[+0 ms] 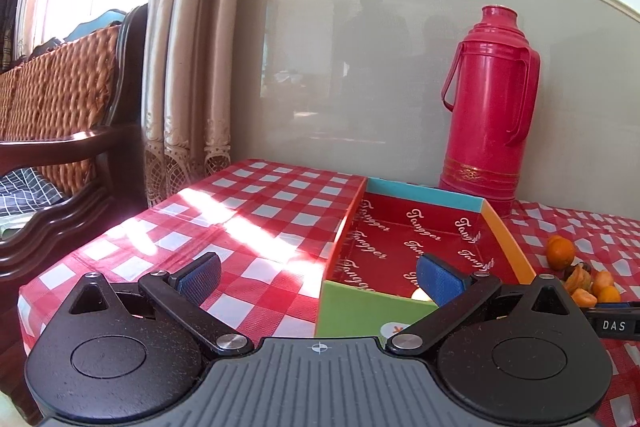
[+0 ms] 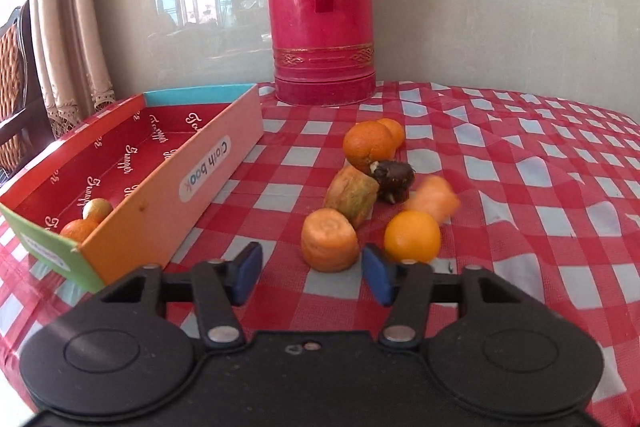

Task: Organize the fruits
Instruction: 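Grasp the carrot piece with the right gripper and drop it in the box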

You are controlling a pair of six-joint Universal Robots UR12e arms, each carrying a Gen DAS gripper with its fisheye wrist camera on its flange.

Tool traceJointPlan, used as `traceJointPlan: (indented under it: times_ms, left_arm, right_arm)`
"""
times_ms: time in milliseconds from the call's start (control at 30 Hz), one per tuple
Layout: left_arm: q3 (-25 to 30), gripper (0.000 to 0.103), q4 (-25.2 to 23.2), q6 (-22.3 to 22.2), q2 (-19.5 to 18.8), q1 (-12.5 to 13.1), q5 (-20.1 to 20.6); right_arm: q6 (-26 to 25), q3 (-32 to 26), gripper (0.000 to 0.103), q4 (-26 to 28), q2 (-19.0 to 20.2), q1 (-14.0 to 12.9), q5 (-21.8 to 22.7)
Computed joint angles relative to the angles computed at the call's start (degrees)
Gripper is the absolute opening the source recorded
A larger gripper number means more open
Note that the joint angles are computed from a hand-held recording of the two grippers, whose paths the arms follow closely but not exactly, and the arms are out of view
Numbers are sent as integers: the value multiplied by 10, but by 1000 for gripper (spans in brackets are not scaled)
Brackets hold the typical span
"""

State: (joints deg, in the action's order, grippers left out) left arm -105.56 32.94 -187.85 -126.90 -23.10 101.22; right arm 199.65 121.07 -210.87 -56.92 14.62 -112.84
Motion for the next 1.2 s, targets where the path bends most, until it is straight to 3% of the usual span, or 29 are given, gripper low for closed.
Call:
traceJointPlan:
  times_ms: [33,67,100,267,400,567,767,833,900,933,1033,1133,1200]
  left_arm:
    - [0,103,-1,-1,0,0,0]
    - [0,103,-1,-1,0,1,1]
    - [1,103,-2,0,0,1,1]
    - [2,103,2,5,-2,2,1]
    - [0,103,3,6,-1,2,1]
    - [-5,103,3,15,1,4,8]
    - [-13,103,-6,18,5,8,19]
    - [-14,103,-8,24,6,9,22]
    - [-15,103,-8,28,6,10,24]
    - [-16,103,-9,27,6,10,26]
    - [-16,103,-9,16,7,11,26]
    - [-14,103,-8,10,7,9,16]
    - [-10,103,-3,13,5,5,10]
  right_arm:
    - [-4,-4,43,8,1,1,-6]
    - [-8,-8,30,18,0,1,-9]
    - [-15,-10,24,23,1,2,-14]
    - [-67,-11,24,-9,6,12,-26]
    - [-98,-12,24,-93,17,21,-34]
    - [-126,-27,24,-183,37,32,-7]
    - [-157,-59,25,-201,56,47,27]
    - [-165,-68,33,-192,60,50,39]
    - [-177,-75,78,-194,66,53,40]
    - [-182,-75,84,-223,72,57,35]
    - [-201,-69,97,-286,75,59,25]
    - [-214,-59,97,-320,74,59,-40]
    - [-195,-47,97,-332,69,54,-84]
